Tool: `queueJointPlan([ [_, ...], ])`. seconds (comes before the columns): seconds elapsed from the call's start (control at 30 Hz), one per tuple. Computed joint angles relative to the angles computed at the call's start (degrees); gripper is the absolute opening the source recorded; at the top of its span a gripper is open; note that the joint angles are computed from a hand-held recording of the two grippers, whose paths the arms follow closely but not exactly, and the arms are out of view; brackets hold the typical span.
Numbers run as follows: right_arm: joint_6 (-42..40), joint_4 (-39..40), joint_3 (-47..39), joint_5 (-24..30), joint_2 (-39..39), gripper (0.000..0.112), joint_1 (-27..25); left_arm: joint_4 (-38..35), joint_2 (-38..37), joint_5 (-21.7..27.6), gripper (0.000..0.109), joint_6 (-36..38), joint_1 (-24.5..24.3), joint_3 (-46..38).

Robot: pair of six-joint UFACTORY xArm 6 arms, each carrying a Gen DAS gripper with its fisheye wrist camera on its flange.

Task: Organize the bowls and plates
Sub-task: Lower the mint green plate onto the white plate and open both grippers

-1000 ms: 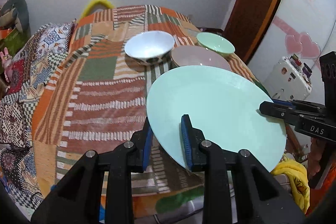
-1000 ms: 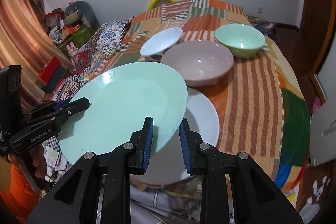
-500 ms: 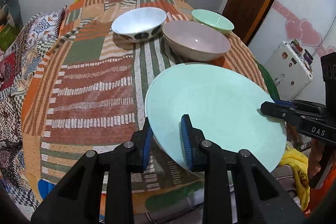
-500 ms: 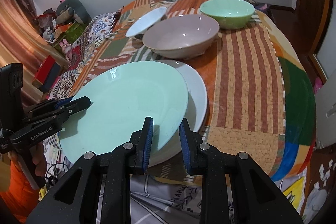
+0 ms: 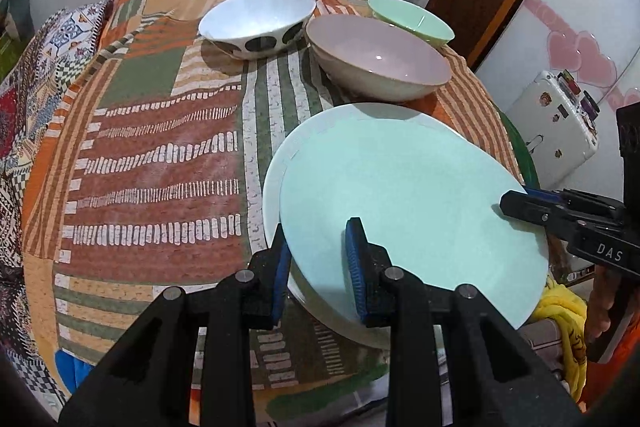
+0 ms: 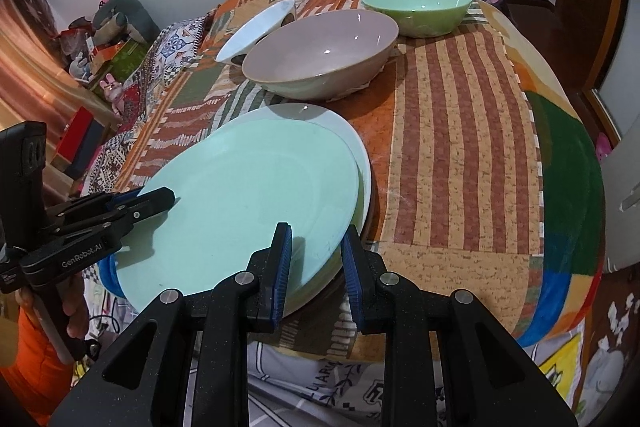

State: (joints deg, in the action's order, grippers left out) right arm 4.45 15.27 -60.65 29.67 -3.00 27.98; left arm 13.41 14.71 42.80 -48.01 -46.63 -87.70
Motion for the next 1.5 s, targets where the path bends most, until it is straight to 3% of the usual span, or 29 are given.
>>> queueJointPlan([
  [0.43, 0.3, -2.3, -2.6, 0.6, 2.4, 0.023, 0.1, 1.7, 1.0, -0.8, 0.028, -1.1, 0.9, -0.4],
  [0.6, 0.5, -3.7, -3.5, 1.1, 3.3, 0.023, 0.4, 5.7, 2.6, 4.0, 0.031, -1.1, -0.1, -2.9],
  [1.17, 0.0, -2.6, -4.0, 2.6, 3.0, 0.023, 0.2, 2.5, 2.1, 1.4, 0.031, -0.5, 0.8, -0.6],
  [1.5, 3.7, -8.2, -2.1, 0.0, -0.4, 0.028, -0.7, 4.6, 1.4, 2.1, 0.031, -1.3, 0.6, -0.6],
])
